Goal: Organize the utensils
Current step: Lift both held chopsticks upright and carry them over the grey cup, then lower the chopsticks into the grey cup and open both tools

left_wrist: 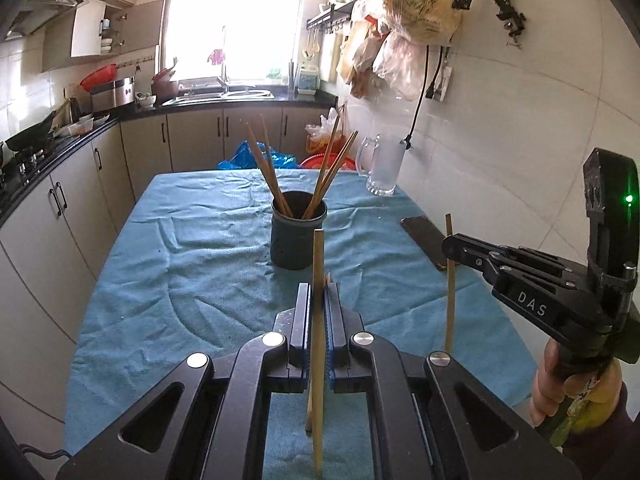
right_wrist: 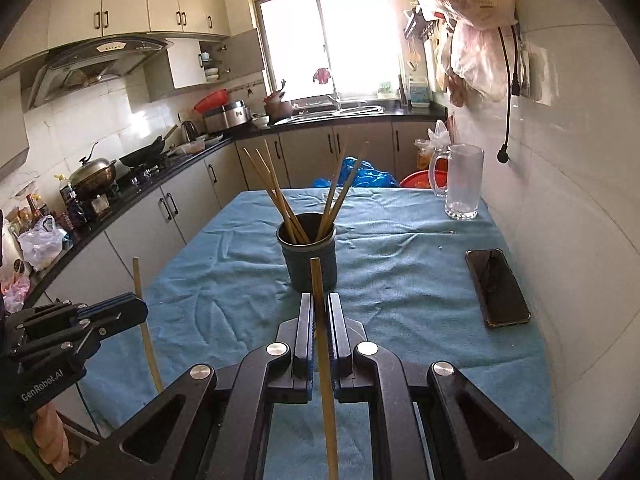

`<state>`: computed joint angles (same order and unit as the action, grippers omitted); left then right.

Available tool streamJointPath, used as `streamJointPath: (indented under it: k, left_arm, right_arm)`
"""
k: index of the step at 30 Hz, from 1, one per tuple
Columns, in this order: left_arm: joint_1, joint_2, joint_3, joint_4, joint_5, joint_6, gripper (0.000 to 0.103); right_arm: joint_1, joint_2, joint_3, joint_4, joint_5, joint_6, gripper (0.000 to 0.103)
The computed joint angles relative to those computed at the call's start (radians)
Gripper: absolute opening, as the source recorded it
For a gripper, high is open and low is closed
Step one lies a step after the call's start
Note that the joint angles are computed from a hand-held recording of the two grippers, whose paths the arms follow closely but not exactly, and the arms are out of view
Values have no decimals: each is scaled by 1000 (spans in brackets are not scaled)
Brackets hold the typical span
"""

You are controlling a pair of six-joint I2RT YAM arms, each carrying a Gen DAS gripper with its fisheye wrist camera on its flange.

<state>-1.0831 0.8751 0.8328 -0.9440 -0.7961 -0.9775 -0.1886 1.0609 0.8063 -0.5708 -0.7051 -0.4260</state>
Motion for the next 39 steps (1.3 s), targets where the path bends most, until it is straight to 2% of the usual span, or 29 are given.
streamJointPath:
  k: [9, 17, 29, 39]
  left_arm:
    - [-105, 15, 60, -83, -77, -80, 5]
    - [-84, 12, 90, -75, -69, -37, 5]
    - [89, -37, 112, 15, 3, 160, 5]
    - [377, -11, 252, 127, 178, 435, 5]
  right_arm:
    - [-35, -41, 12, -49, -55, -23, 7]
    - [-40, -39, 26, -44, -73, -13, 6]
    - [-29, -8, 95, -16, -79, 28, 7]
    - [73, 84, 270, 65, -17, 164, 7]
